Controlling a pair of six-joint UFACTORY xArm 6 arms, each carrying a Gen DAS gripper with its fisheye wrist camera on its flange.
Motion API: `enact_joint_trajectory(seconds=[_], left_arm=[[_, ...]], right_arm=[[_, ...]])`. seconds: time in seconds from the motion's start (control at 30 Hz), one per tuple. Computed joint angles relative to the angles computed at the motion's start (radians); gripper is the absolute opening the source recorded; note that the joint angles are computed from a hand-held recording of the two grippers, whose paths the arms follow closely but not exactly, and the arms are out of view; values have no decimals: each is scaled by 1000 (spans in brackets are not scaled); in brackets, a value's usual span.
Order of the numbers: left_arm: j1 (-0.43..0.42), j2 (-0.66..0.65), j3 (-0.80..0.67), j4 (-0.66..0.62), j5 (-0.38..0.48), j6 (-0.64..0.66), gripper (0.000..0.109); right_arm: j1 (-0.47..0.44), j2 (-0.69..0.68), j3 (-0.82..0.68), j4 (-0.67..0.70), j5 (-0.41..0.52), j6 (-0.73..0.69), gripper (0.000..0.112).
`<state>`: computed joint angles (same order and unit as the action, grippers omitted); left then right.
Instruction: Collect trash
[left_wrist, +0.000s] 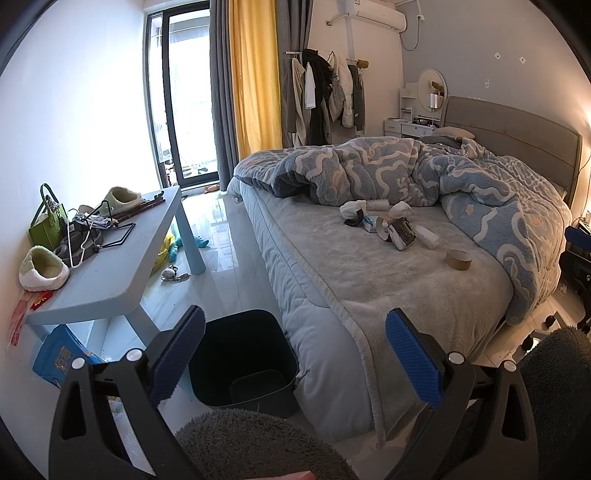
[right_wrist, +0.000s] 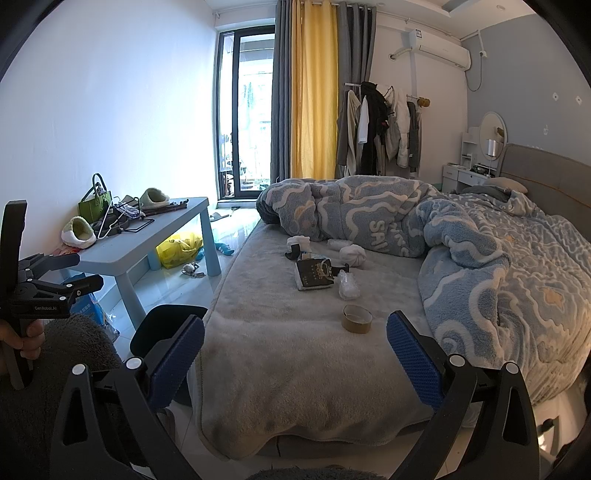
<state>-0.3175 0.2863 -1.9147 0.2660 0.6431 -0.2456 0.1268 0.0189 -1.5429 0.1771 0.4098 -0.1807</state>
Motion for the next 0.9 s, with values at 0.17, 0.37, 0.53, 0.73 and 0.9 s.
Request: enact_joint_trajectory(seconds=[0.17,0.37,0.53,0.73,0.9], left_arm=[[0,1,-2,-1,1,2,100],[0,1,-3,-1,2,2,100],[0,1,-2,0,2,1,100],[1,0,-1,1,1,-2,100],[0,-7,10,-6,-21,1,100]], right_arm=[[0,0,1,-1,0,1,100],[1,0,0,-2,0,2,100],[0,2,-4,-3,3,2,100],[-2,7,-14,1,14,0,100],[-12,22,-32,-101,57,98,100]])
